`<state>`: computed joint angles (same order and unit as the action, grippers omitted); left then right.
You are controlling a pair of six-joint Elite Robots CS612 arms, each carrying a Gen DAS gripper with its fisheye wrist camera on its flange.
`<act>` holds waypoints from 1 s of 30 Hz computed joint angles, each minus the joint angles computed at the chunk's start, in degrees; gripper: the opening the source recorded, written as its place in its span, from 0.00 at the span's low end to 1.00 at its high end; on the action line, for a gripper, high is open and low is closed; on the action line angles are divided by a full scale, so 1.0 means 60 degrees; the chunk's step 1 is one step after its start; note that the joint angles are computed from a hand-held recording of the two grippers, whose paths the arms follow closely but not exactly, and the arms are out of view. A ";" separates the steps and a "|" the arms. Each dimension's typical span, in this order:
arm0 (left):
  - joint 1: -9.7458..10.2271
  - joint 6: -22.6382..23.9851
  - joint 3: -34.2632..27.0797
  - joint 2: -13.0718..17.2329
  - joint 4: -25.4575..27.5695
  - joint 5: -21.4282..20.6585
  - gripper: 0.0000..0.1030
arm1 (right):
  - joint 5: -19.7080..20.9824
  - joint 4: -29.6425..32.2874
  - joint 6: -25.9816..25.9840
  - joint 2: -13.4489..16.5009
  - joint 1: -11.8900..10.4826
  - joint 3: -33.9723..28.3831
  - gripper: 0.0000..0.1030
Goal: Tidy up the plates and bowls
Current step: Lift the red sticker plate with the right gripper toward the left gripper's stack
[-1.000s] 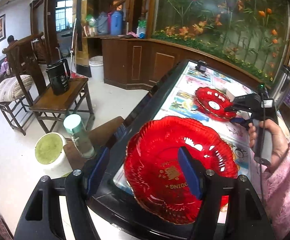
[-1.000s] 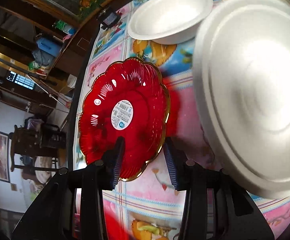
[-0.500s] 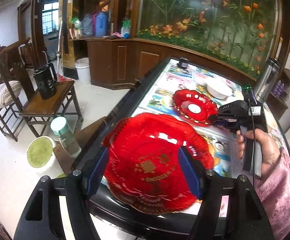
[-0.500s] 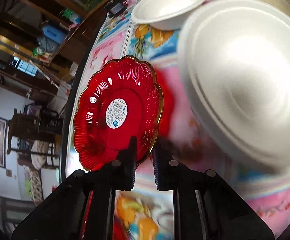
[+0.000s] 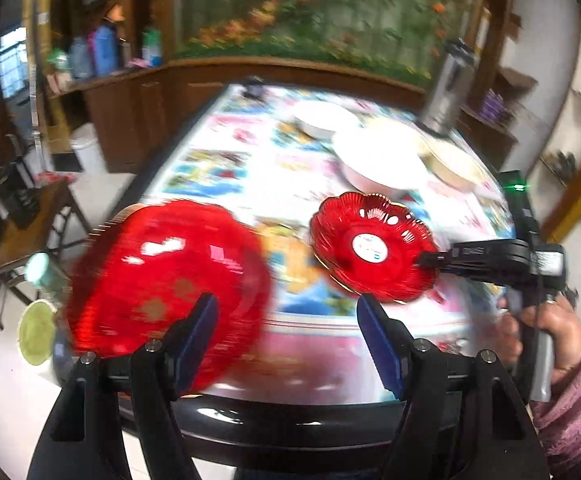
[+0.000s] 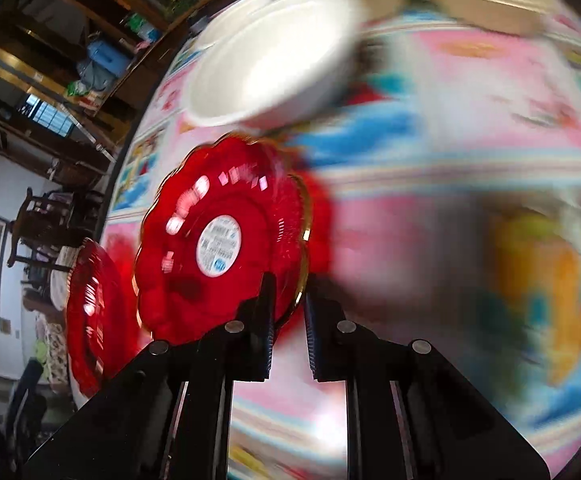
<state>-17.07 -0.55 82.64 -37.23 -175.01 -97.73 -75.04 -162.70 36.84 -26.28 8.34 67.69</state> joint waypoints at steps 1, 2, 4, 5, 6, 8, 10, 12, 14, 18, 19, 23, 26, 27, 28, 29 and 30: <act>-0.0049 0.0058 -0.0129 0.0039 0.0326 -0.0214 0.70 | -0.0076 -0.0235 0.0064 -0.0197 -0.0093 0.0444 0.12; -0.0099 0.0051 -0.0240 0.0078 0.0589 -0.0353 0.70 | -0.0138 -0.0496 0.0144 -0.0425 -0.0200 0.0954 0.12; -0.0196 -0.0020 -0.0482 0.0177 0.1025 -0.0469 0.70 | -0.0131 -0.0842 0.0212 -0.0764 -0.0389 0.1698 0.12; -0.0270 -0.0039 -0.0624 0.0242 0.1261 -0.0487 0.70 | -0.0101 -0.0955 0.0252 -0.0862 -0.0452 0.1915 0.12; -0.0345 -0.0068 -0.0747 0.0286 0.1532 -0.0426 0.70 | 0.0017 -0.1040 0.0276 -0.0945 -0.0508 0.2098 0.12; -0.0484 -0.0229 -0.1099 0.0423 0.2131 -0.0248 0.70 | 0.0874 -0.1330 0.0445 -0.1024 -0.0733 0.2444 0.13; -0.0601 -0.0448 -0.1411 0.0571 0.2525 0.0039 0.70 | 0.1152 -0.1427 0.0476 -0.1016 -0.0810 0.2509 0.13; -0.0698 -0.0560 -0.1759 0.0744 0.2985 0.0266 0.70 | 0.1280 -0.1380 0.0293 -0.0986 -0.0832 0.2456 0.13; -0.0775 -0.0789 -0.2131 0.0912 0.3621 0.0687 0.70 | 0.1357 -0.1451 0.0269 -0.0926 -0.0840 0.2397 0.13; -0.0774 -0.1201 -0.2685 0.1195 0.4397 0.0594 0.70 | 0.1523 -0.1536 0.0317 -0.0794 -0.0851 0.2236 0.13; -0.0784 -0.1236 -0.2776 0.1244 0.4537 0.0623 0.70 | 0.1546 -0.1606 0.0353 -0.0786 -0.0872 0.2260 0.13; -0.0808 -0.1264 -0.3150 0.1419 0.5241 0.0461 0.70 | 0.1787 -0.1939 0.0681 -0.0698 -0.0925 0.2270 0.13; -0.0868 -0.1174 -0.3345 0.1502 0.5731 0.0367 0.70 | 0.1665 -0.1996 0.0680 -0.0698 -0.0929 0.2285 0.13; -0.0895 -0.1128 -0.3335 0.1507 0.5721 0.0425 0.70 | 0.1571 -0.1971 0.0651 -0.0711 -0.0917 0.2285 0.13; -0.0935 -0.1052 -0.3299 0.1496 0.5644 0.0559 0.70 | 0.1530 -0.1944 0.0590 -0.0732 -0.0922 0.2312 0.13; -0.0952 -0.0988 -0.3280 0.1487 0.5653 0.0541 0.70 | 0.1501 -0.1870 0.0534 -0.0744 -0.0918 0.2301 0.13; -0.0964 -0.0967 -0.3236 0.1471 0.5571 0.0531 0.68 | 0.1501 -0.1842 0.0518 -0.0755 -0.0928 0.2313 0.13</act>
<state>-22.85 -6.35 63.22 -28.40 -141.59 -94.55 -66.03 -173.75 39.95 -30.81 2.77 81.57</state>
